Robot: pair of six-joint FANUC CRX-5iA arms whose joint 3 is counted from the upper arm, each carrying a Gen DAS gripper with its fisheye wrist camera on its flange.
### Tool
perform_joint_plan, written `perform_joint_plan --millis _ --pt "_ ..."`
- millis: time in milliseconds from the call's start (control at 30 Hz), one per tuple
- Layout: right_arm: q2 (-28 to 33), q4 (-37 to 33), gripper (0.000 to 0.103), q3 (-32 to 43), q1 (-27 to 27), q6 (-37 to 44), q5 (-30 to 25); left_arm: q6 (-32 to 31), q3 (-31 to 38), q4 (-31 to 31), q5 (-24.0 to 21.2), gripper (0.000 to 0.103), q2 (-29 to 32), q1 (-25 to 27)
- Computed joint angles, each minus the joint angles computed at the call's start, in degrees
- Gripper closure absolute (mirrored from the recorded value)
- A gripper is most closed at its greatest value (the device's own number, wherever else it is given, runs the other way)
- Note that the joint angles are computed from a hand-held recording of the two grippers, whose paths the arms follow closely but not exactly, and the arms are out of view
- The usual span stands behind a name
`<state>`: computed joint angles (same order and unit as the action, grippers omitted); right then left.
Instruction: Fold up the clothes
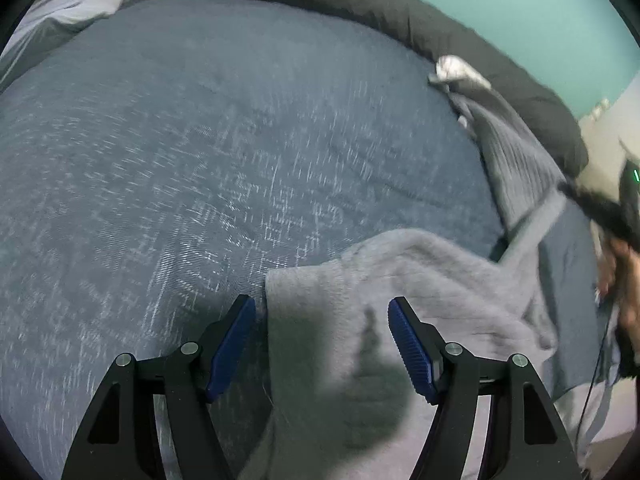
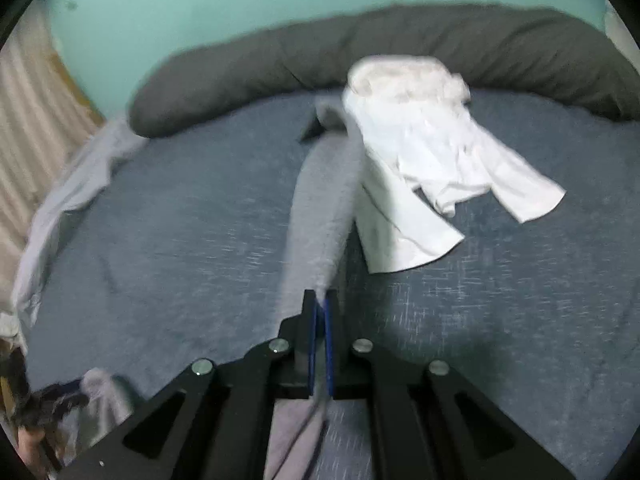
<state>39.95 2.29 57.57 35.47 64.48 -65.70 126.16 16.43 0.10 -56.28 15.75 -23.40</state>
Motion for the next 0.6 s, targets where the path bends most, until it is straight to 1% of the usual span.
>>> perform_joint_plan --millis 67,133,200,300,433,500,533,567,600 --pt "-6.12 1.21 0.100 -8.20 1.12 0.58 3.16 1.69 0.34 -0.93 -0.54 0.030 -1.41 -0.72" --pt "-11.88 -0.06 0.100 -14.75 2.32 0.92 4.24 2.55 0.93 -1.94 -1.26 0.030 -2.53 -1.50" --pt "-17.01 -1.31 0.100 -20.02 3.67 1.23 4.59 3.10 2.00 -2.99 -2.61 0.030 -3.44 -2.44" --pt "-22.54 -4.02 0.100 -25.85 6.69 2.63 3.58 3.62 3.35 -4.14 -4.27 0.030 -4.23 -3.48" --pt "-25.52 -7.11 0.100 -30.28 9.40 3.88 0.83 4.44 4.40 -4.92 -5.64 0.030 -4.73 -4.68" --pt "-25.44 -9.54 0.100 -31.17 9.38 4.48 -0.40 4.68 4.27 -4.91 -5.80 0.030 -4.98 -4.96" --pt "-24.93 -11.90 0.097 -30.49 8.72 5.58 -1.71 4.72 3.99 -4.93 -5.82 0.030 -5.21 -5.02" --pt "-24.47 -14.00 0.097 -29.90 8.09 6.58 -2.84 4.75 3.71 -4.95 -5.84 0.030 -5.44 -5.08" --pt "-24.66 -14.51 0.097 -30.04 7.71 7.36 -2.54 4.79 3.43 -4.97 -5.86 0.030 -5.66 -5.13"
